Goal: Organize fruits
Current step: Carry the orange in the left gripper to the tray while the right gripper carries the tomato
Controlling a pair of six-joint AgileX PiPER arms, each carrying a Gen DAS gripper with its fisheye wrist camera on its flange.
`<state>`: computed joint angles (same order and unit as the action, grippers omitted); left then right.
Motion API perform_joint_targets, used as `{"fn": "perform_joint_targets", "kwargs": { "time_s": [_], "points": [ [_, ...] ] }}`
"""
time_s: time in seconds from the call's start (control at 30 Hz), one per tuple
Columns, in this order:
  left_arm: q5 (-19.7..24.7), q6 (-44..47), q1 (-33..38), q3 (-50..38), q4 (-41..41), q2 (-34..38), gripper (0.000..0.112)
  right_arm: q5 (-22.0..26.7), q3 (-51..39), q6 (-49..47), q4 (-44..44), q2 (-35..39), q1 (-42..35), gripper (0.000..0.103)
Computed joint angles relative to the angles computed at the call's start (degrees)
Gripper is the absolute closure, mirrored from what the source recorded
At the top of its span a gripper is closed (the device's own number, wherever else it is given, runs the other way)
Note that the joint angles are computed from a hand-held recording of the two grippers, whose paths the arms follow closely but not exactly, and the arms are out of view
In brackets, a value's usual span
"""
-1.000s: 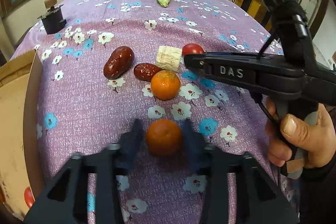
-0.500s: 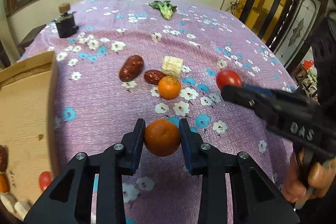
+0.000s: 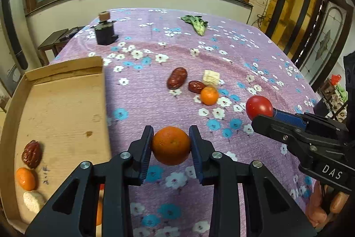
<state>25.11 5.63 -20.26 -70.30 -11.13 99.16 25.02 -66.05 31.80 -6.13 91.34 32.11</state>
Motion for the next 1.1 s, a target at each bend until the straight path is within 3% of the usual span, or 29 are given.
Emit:
{"fn": "perform_joint_targets", "kwargs": {
  "time_s": [0.5, 1.1],
  "points": [
    [-1.43, 6.68, 5.30, 4.45, -6.43, -3.26, 0.082, 2.53, -4.72, 3.79, -3.42, 3.46, 5.99, 0.074],
    [-1.10, 11.76, 10.77, 4.71, -11.42, -3.08, 0.082, 4.74, -12.62, -1.03, 0.29, 9.90, 8.94, 0.074]
  ]
}}
